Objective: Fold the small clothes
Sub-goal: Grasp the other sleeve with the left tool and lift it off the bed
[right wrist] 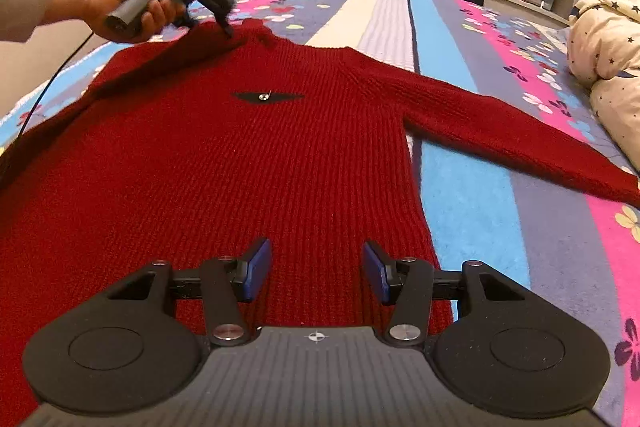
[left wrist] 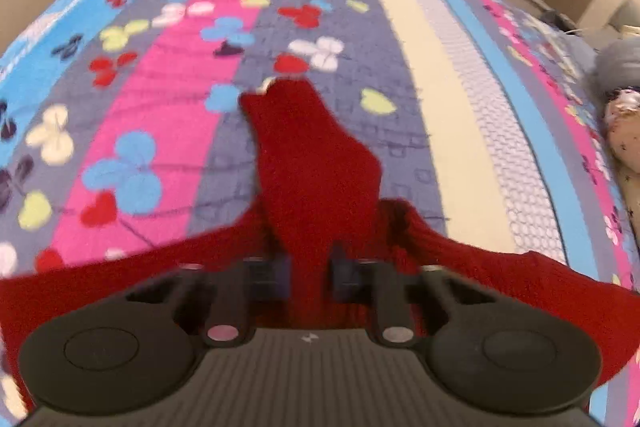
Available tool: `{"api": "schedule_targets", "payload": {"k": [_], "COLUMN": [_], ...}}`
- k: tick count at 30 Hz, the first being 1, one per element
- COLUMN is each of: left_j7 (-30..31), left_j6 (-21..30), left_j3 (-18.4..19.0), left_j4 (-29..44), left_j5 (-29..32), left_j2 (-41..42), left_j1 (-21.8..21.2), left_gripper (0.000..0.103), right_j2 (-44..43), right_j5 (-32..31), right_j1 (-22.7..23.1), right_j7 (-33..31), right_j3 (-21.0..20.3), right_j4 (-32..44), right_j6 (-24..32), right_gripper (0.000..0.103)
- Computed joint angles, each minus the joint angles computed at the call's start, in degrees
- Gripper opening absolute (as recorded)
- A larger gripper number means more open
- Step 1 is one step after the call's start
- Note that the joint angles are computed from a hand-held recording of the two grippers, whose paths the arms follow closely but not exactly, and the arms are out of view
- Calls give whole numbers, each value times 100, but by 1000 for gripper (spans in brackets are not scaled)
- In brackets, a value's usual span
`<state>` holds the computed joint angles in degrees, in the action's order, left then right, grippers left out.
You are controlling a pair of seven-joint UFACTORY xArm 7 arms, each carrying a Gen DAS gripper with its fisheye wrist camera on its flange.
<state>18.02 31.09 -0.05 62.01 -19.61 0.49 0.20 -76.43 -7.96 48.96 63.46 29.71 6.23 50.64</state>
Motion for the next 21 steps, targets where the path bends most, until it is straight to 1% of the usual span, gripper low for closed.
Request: {"api": "schedule_targets", "payload": {"k": [2,3,6,9,10,11,12,13,14,16,17,18,19,21], "left_j7": [635,836,957,782,824,900,1014,1123,1252,1487,1593,1631,1713,1967], "left_j6": [-316,-496,-855,-1757,-2024,-2153,-2126,-1918,-1517,-677,-346,-152,-59,-78], "left_j3": [93,188,640,1153,1426,1676,1973,2283,2618,3023,3156,3191,3205,3179], "left_j4": [-212,-352,-714,-1235,-1408,-1504,-1534,-1490,-1368,-1123,-1073,-1092,-1136,-1307], "left_j5": [-369,-449,-555,-283,-302,-356,-430,-550,-779,-1231,-1381,-1429,-1537,-1818], "left_j2": [-309,-497,-1012,-1451,-1554,-1608,-1620,-1591,-1525,-1370,-1332,-1342,-1370,-1553], "left_j1": [72,127,451,1037,1208,1288,1360,1437,1500,1693,1808,1935,2020,2134], "left_gripper": [14,14,14,14,14,14,14,16,17,22,22,22,22,22], "right_j2": [143,252,425,545,568,594,619,657,677,722,748,776,810,876], "right_j5": [30,38,8,-17,-21,-27,-36,-44,-56,-78,-92,-104,-120,-143], "right_j1": [-14,-34,-53,-61,-58,-57,-59,-62,-61,-56,-57,-58,-68,-101], "right_j7": [-36,-56,-104,-116,-109,-98,-95,-87,-91,-82,-76,-64,-52,-10], "right_j3": [-46,-53,-15,30,43,62,70,91,98,133,153,176,191,210], "right_j4": [-1,22,91,155,168,187,204,229,247,272,288,304,320,344], "right_j6": [-24,-22,3,66,85,103,119,135,159,203,222,239,238,221], "right_gripper": [53,53,53,53,53,53,53,53,53,53,53,53,53,54]}}
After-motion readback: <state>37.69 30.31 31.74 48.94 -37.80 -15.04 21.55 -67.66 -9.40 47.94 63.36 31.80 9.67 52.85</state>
